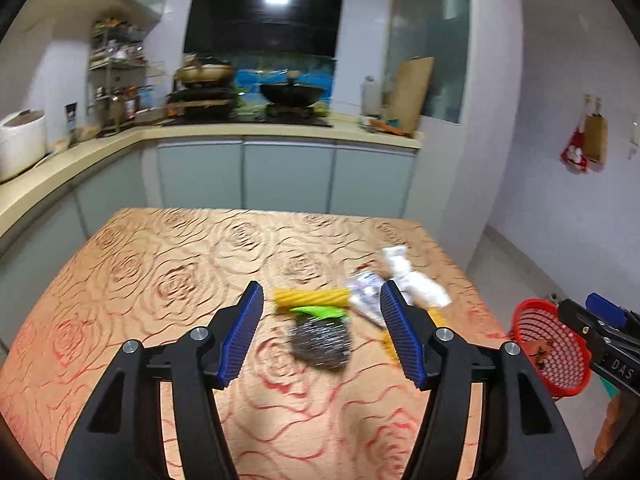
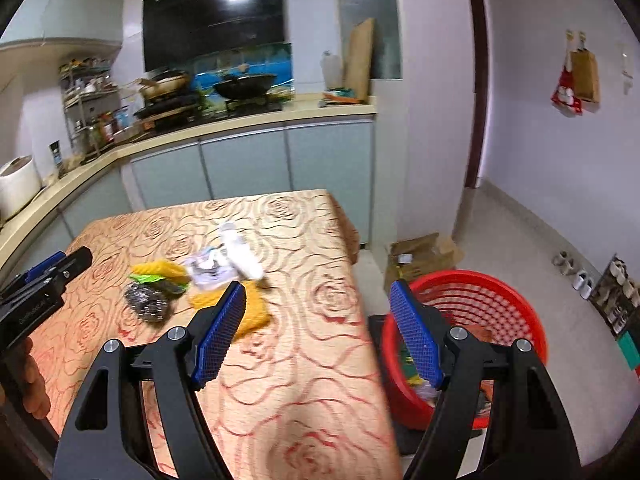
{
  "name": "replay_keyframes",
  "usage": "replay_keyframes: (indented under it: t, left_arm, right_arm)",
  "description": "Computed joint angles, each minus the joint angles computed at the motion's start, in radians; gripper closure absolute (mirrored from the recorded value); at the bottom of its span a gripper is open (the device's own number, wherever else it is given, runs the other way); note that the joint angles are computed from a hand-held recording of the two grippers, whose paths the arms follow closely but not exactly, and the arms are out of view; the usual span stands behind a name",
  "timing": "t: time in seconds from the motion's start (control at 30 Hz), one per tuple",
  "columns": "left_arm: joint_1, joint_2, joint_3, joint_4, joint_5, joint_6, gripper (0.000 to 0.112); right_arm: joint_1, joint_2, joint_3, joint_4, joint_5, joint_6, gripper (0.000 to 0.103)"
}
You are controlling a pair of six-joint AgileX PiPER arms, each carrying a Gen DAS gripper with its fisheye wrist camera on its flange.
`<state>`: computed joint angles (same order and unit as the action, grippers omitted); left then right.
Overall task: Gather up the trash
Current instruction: 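Move both tools back over the steel wool and yellow foam net, then grasp the steel wool scrubber with the left gripper while the right gripper grasps the yellow foam net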
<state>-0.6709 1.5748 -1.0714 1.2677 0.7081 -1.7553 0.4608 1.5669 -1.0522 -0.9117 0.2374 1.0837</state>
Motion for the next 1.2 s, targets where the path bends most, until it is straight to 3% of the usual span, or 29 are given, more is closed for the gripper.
replay_keyframes:
  t: [0.63,1.0,1.2]
  left_arm:
    - [0.122,0.081,0.015,-0.079,-0.141,0.062,0.053]
    - [0.149,0.163,-0.067,-0.17,-0.199,0.202,0.053]
    - [0.186,0.209,-0.112,-0.32,-0.241,0.364,0.054]
  right_arm:
    - [0.108,0.193,-0.163,0.148,0.053,-0.152,0.031]
    - [0.099,0.255,-0.215,0.23,0.071,-0.244,0.031]
    - [0.08,0.266,-0.223,0.267,0.07,-0.286,0.031]
